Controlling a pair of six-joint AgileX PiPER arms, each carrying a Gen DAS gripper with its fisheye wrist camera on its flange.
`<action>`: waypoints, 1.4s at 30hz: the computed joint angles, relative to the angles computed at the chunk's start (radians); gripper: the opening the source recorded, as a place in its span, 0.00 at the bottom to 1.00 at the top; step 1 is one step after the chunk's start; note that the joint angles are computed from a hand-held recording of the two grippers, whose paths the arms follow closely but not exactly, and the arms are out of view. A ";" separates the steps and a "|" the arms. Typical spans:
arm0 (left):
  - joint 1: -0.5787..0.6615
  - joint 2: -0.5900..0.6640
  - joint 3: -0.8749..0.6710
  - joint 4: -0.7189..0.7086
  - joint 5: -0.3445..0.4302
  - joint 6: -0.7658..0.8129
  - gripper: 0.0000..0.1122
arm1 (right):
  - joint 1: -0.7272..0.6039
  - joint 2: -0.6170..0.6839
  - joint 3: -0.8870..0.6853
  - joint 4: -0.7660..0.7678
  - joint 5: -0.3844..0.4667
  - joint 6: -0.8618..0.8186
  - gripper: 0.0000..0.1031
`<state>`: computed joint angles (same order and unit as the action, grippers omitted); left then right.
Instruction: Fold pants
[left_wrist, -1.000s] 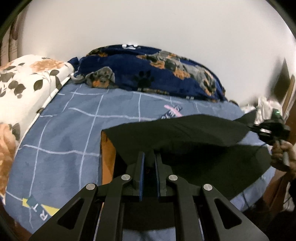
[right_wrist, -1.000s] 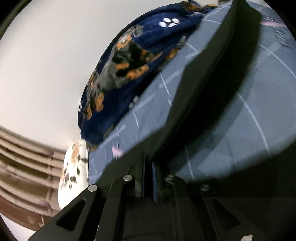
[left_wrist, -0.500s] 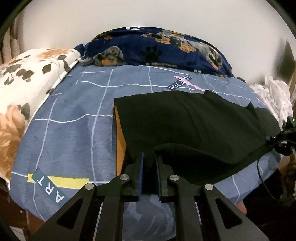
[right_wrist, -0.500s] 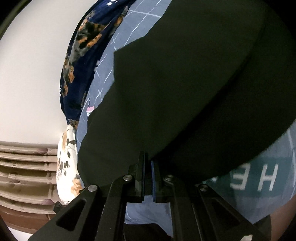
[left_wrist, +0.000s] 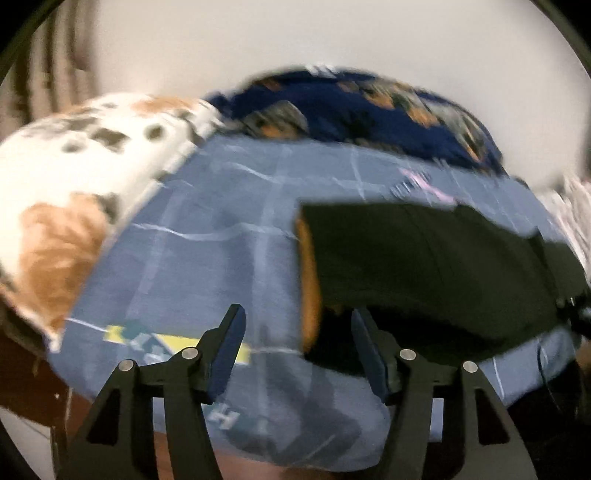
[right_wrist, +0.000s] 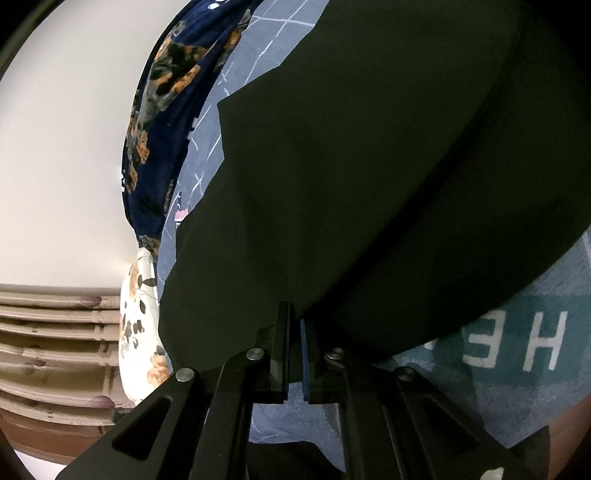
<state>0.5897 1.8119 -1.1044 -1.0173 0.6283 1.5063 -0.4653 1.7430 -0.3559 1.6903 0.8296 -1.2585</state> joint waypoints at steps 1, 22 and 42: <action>0.005 -0.020 0.009 -0.033 -0.025 0.010 0.54 | -0.002 0.005 0.001 0.005 0.005 -0.004 0.04; -0.506 0.045 0.067 0.042 -0.051 -0.132 0.55 | -0.199 0.127 0.036 -0.006 0.183 -0.190 0.10; -0.493 0.076 0.145 -0.114 -0.120 0.089 0.56 | -0.764 0.349 -0.498 -0.175 0.247 0.023 0.24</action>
